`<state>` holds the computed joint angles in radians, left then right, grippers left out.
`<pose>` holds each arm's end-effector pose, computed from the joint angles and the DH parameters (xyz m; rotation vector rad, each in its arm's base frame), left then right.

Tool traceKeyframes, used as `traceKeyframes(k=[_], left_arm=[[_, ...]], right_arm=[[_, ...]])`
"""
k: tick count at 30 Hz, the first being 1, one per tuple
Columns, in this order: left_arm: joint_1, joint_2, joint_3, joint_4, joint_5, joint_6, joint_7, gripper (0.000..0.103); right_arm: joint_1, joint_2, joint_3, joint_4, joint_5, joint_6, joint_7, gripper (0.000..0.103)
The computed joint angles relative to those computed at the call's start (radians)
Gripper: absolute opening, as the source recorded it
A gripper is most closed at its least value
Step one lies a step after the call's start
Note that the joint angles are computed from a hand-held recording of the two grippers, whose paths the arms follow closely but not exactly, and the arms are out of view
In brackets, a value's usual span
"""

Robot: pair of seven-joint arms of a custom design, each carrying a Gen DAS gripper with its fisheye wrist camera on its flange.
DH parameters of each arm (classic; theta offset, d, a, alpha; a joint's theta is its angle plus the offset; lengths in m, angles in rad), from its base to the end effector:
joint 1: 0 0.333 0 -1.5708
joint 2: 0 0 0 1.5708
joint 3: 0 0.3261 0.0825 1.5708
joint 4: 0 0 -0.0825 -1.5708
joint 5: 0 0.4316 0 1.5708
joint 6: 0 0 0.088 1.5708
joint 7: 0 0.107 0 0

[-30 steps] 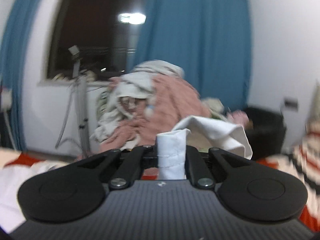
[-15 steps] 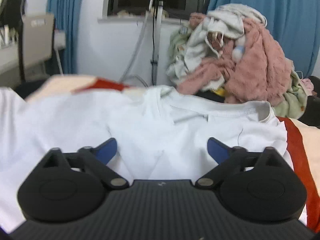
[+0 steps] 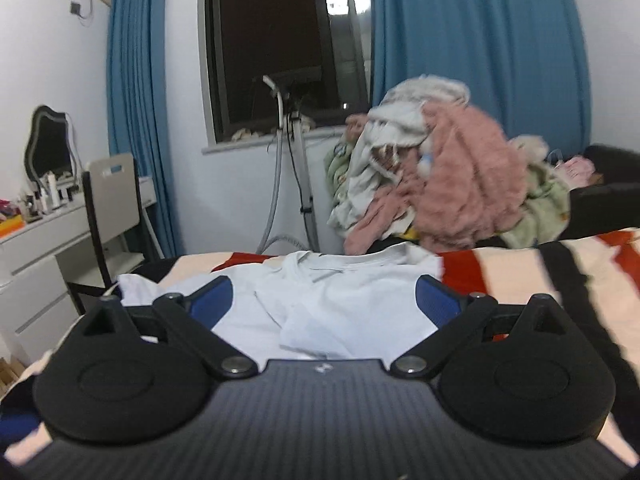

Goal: Fold clothes
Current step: 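Grasp the opposite side with the left gripper and fold it toward the center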

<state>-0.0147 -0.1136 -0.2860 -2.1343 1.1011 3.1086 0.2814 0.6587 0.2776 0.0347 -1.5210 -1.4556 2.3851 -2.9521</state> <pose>0.5359 -0.2507 0.5344 -1.5126 1.6923 -1.1589 0.5789 0.4646 0.5746 -1.2364 1.5213 -1.0573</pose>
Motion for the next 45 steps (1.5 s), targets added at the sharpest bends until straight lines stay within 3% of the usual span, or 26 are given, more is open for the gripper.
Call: traceKeyframes(k=[5,9,16,20,22,25,31,35,37,39,43,45], left_arm=[[-0.034,-0.108,-0.002,-0.093,-0.135,0.025,0.112,0.103],[-0.138,-0.229,0.045,-0.194,-0.314,0.016,0.250,0.103],[-0.043,-0.366,-0.095,-0.307,-0.353,0.099,0.260,0.103],[0.019,-0.357,-0.179,-0.296,-0.378,0.074,0.295,0.103],[-0.009,-0.328,-0.163,-0.289,-0.417,0.054,0.329,0.102],[-0.072,-0.282,-0.115,-0.278,-0.485,0.032,0.394,0.102],[-0.067,-0.252,-0.139,-0.271,-0.540,0.029,0.499,0.101],[-0.133,-0.215,-0.106,-0.261,-0.596,0.038,0.614,0.101],[-0.129,-0.207,-0.131,-0.256,-0.602,0.038,0.652,0.101],[-0.161,-0.194,-0.125,-0.253,-0.628,0.042,0.705,0.100],[-0.363,-0.141,0.001,-0.233,-0.763,0.036,0.872,0.094],[-0.513,-0.102,0.100,-0.210,-0.879,0.032,0.996,0.090]], right_arm=[[0.049,-0.193,0.090,-0.258,-0.059,-0.172,0.147,0.100],[0.044,-0.269,0.175,-0.364,-0.059,-0.247,0.216,0.100],[0.023,-0.320,0.248,-0.428,-0.063,-0.312,0.264,0.100],[0.012,-0.317,0.255,-0.422,-0.047,-0.336,0.251,0.100],[0.010,-0.314,0.256,-0.417,-0.028,-0.351,0.228,0.100],[-0.001,-0.325,0.247,-0.425,-0.005,-0.306,0.227,0.100],[-0.021,-0.368,0.259,-0.459,0.005,-0.302,0.275,0.100],[-0.034,-0.413,0.283,-0.495,-0.003,-0.376,0.284,0.100],[-0.040,-0.435,0.296,-0.509,0.015,-0.444,0.276,0.100],[-0.048,-0.463,0.308,-0.531,0.037,-0.504,0.278,0.100],[-0.070,-0.530,0.330,-0.593,0.073,-0.575,0.332,0.100],[-0.082,-0.555,0.341,-0.620,0.093,-0.598,0.371,0.100]])
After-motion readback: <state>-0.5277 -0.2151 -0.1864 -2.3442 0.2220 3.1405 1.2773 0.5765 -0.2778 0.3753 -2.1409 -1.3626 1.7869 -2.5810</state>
